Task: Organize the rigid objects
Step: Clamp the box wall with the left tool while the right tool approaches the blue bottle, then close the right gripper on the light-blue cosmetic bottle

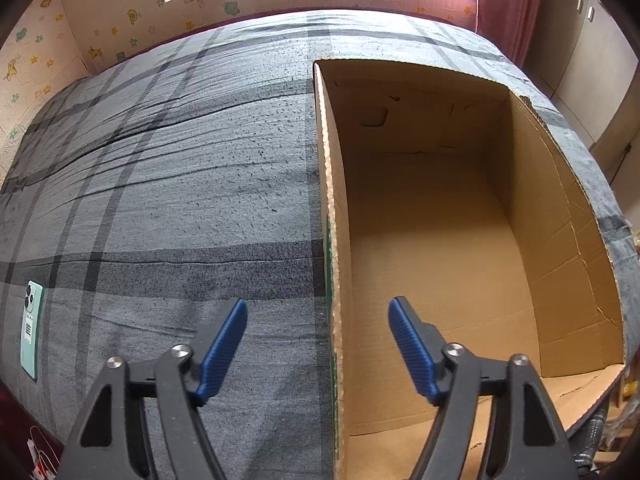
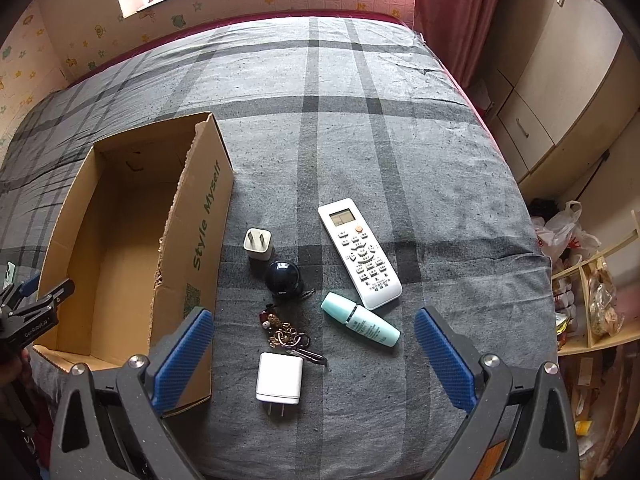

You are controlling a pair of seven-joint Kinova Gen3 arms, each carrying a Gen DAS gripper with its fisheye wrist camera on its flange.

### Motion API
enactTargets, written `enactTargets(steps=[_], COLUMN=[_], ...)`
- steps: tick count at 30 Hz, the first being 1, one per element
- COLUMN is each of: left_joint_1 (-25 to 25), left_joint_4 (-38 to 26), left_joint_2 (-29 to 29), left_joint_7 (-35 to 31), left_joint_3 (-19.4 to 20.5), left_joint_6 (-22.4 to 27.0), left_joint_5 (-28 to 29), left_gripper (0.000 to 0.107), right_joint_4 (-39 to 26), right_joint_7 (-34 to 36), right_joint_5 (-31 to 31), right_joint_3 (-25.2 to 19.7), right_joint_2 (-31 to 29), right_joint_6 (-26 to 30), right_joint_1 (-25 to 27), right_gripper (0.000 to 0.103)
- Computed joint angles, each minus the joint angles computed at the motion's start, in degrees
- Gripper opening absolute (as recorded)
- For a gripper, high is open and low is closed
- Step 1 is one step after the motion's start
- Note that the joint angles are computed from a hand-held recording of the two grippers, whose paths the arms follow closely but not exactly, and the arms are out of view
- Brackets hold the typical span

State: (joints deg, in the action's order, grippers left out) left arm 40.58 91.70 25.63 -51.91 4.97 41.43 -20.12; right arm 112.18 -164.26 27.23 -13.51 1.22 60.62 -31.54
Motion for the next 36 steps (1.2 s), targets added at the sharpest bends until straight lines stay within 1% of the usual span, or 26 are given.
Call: enactTargets(steps=[1, 3, 4, 6, 7, 9, 12, 16, 23, 31, 36], left_joint_1=[-0.3, 0.3, -0.4, -1.5, -1.4, -0.1, 1.4, -0.6, -0.5, -1.0, -0.6], left_joint_4=[0.0, 0.1, 0.4, 1.3, 1.5, 1.3, 0.8, 1.2, 1.8, 2.2, 2.0], left_joint_2=[0.2, 0.6, 0.7, 0.7, 0.8, 1.2, 1.7, 1.4, 1.1, 0.9, 1.0], left_joint_7=[-0.2, 0.2, -0.1, -1.4, -1.6, -1.4, -0.4, -1.6, -1.3, -1.7, -1.4], left_joint_3=[0.2, -0.4, 0.1, 0.8, 0.8, 0.1, -0.7, 0.3, 0.0, 0.1, -0.3], left_joint_6=[-0.1, 0.1, -0.3, -1.9, -2.4, -2.2, -1.6, -2.3, -3.1, -3.7, -3.4], left_joint_5=[0.4, -0.2, 0.4, 1.8, 1.8, 0.8, -0.5, 1.9, 2.7, 3.5, 2.9], left_gripper=[0.059, 0.037, 0.034, 0.023, 0.02, 0.011, 0.011, 0.011, 0.011, 0.011, 0.011], right_joint_4=[0.1, 0.4, 0.5, 1.1, 1.5, 1.7, 2.8, 4.5, 6.6, 8.8, 9.1], right_joint_7=[-0.2, -0.5, -0.4, -0.2, -0.1, 0.7, 1.4, 3.1, 6.4, 14.1, 19.7], right_joint_5=[0.2, 0.8, 0.9, 1.1, 1.1, 0.8, 0.6, -0.5, -1.8, -4.4, -7.0], right_joint_3=[0.0, 0.0, 0.1, 0.5, 0.6, 0.9, 1.4, 2.2, 3.9, 6.6, 8.2], right_joint_2=[0.2, 0.4, 0.6, 0.6, 0.5, 0.4, 0.4, 0.6, 3.6, 8.6, 11.3], right_joint_6=[0.2, 0.6, 0.9, 0.6, 0.2, -0.1, -1.1, -3.6, -7.2, -13.3, -16.2], right_joint_1=[0.0, -0.1, 0.0, 0.2, 0.4, 0.8, 1.7, 3.2, 5.0, 7.5, 9.2], right_gripper=[0.102, 0.102, 0.102, 0.102, 0.102, 0.102, 0.102, 0.102, 0.102, 0.102, 0.099])
